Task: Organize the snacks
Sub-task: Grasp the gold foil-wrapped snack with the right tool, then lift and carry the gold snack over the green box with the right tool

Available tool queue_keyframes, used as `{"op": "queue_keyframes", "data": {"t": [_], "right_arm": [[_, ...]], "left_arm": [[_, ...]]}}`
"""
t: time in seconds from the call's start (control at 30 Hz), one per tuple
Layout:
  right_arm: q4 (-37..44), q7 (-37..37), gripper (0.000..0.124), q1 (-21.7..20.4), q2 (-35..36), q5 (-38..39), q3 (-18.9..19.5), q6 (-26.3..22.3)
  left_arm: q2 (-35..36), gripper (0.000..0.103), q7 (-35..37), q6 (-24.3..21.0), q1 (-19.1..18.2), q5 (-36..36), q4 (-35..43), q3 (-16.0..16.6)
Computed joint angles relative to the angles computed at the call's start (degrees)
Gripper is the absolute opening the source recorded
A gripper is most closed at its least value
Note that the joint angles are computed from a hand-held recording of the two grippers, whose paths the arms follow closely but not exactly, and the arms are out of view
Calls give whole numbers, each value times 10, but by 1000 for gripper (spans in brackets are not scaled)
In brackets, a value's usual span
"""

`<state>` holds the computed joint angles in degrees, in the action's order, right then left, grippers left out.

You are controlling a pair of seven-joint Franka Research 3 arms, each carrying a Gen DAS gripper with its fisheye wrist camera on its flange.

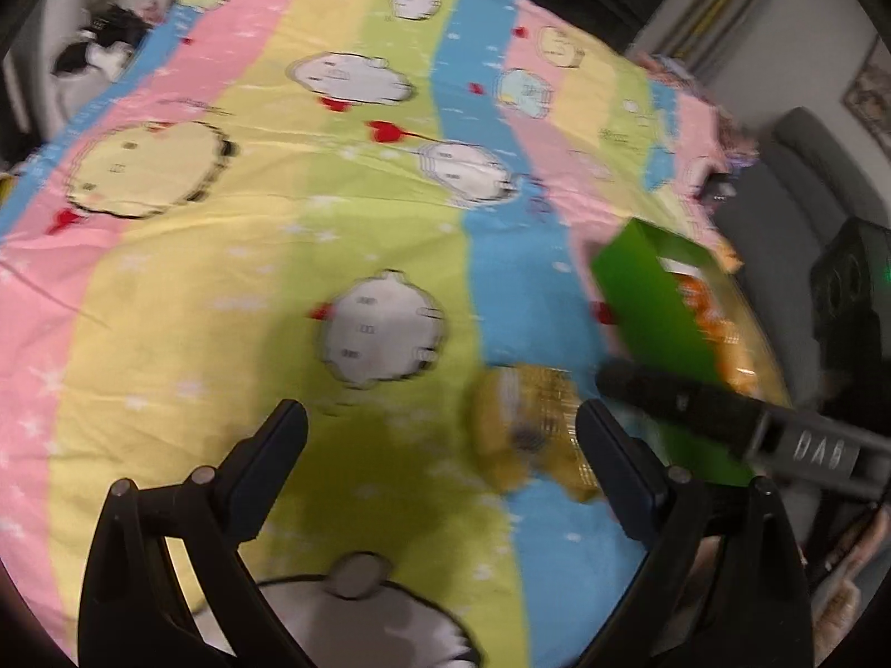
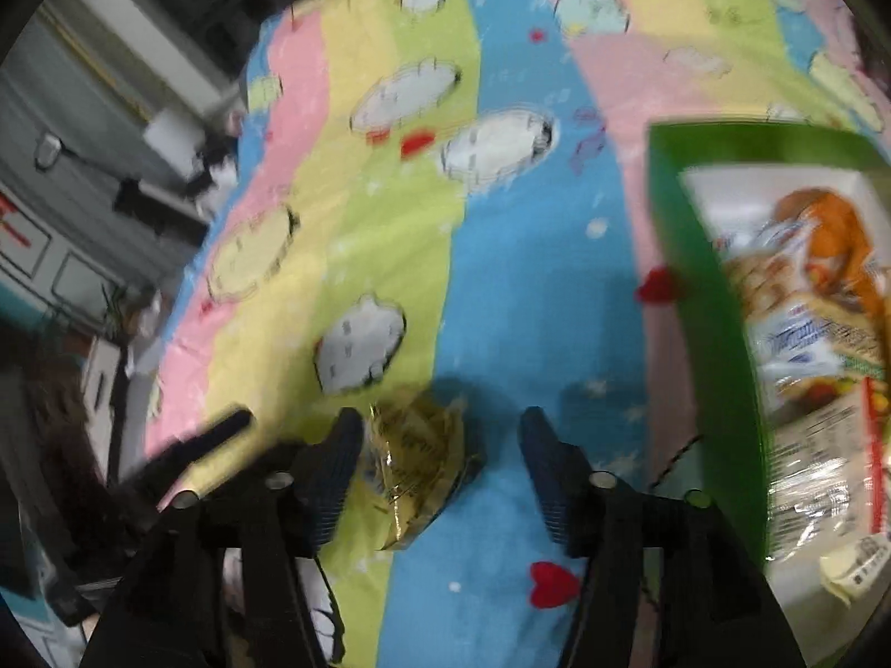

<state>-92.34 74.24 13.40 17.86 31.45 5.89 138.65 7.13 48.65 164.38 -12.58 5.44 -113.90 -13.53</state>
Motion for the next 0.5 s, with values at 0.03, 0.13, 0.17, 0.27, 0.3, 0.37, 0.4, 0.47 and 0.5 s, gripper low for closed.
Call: {"op": "queue_keyframes", "data": {"t": [0.03, 0.13, 0.17, 0.27, 0.3, 0.37, 0.4, 0.47, 0.5], "right_arm": [[-6, -12, 66, -6, -4, 20, 4, 9], [2, -26, 66, -18, 4, 63, 11, 3], [11, -20, 66, -17, 11, 63, 10, -8], [37, -17, 66, -19, 37, 68, 13, -43], [51, -13, 66, -20, 50, 71, 15, -60], [70, -1, 66, -20, 67, 69, 16, -84], [76, 12, 66, -15, 74, 56, 12, -89], [71, 37, 65, -1, 73, 22, 2, -80], [68, 32, 64, -1, 73, 19, 4, -74]], "left_arm": [[6, 97, 41, 12, 9, -41, 2, -16], [23, 97, 61, 4, 1, -45, 20, -20], [31, 96, 67, -3, -2, -42, 30, -21], [53, 91, 118, -6, 10, -84, 48, -44], [61, 89, 128, -10, 11, -95, 57, -48], [79, 68, 129, -33, 9, -105, 78, -49], [87, 63, 138, -44, 13, -119, 87, -54], [95, 54, 133, -50, 4, -112, 96, -46], [94, 54, 122, -48, -4, -95, 96, -36]]}}
